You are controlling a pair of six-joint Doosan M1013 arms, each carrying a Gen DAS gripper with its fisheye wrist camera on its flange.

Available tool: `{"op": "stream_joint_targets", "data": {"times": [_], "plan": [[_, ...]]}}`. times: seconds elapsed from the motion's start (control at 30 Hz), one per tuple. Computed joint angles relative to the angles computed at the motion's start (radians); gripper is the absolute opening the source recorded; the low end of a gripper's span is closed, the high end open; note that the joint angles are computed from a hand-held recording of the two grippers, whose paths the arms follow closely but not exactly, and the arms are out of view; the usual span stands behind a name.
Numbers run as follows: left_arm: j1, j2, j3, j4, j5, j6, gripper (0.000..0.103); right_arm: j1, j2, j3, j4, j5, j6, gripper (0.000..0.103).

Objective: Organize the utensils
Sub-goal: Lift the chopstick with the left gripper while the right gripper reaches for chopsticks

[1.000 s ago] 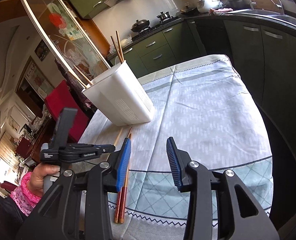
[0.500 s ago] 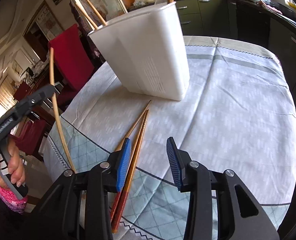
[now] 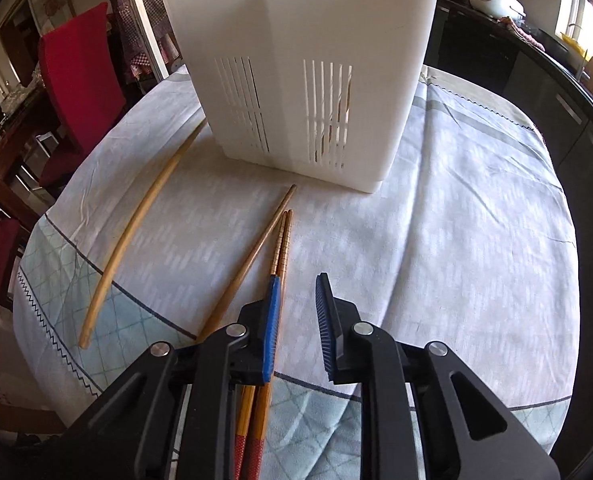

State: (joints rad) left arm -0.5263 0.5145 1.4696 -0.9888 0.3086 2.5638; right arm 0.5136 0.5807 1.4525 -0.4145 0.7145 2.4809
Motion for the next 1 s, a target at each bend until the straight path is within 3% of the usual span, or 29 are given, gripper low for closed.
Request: {"op": "stream_joint_targets", "data": {"times": [0.13,0.3,0.43,0.57,1.0], "plan": [[0.027,0.059,-0.094,0.177,0.165,-0.215,0.006,0.009,0.013,-0.029,0.000,0.062,0.005,0.017],[0.038,0.100,-0.147,0.238,0.219,-0.276,0.006,0.009,0.030,-0.061,0.000,0.137,0.002,0.017],[0.040,0.144,-0.217,0.313,0.323,-0.377,0.006,0.010,0.043,-0.082,0.024,0.160,-0.039,0.017],[0.035,0.193,-0.295,0.371,0.436,-0.488,0.006,0.013,0.024,-0.062,0.005,0.123,-0.024,0.017],[-0.003,0.182,-0.282,0.499,0.404,-0.661,0.006,0.006,0.009,-0.038,0.067,0.052,-0.162,0.017]]}}
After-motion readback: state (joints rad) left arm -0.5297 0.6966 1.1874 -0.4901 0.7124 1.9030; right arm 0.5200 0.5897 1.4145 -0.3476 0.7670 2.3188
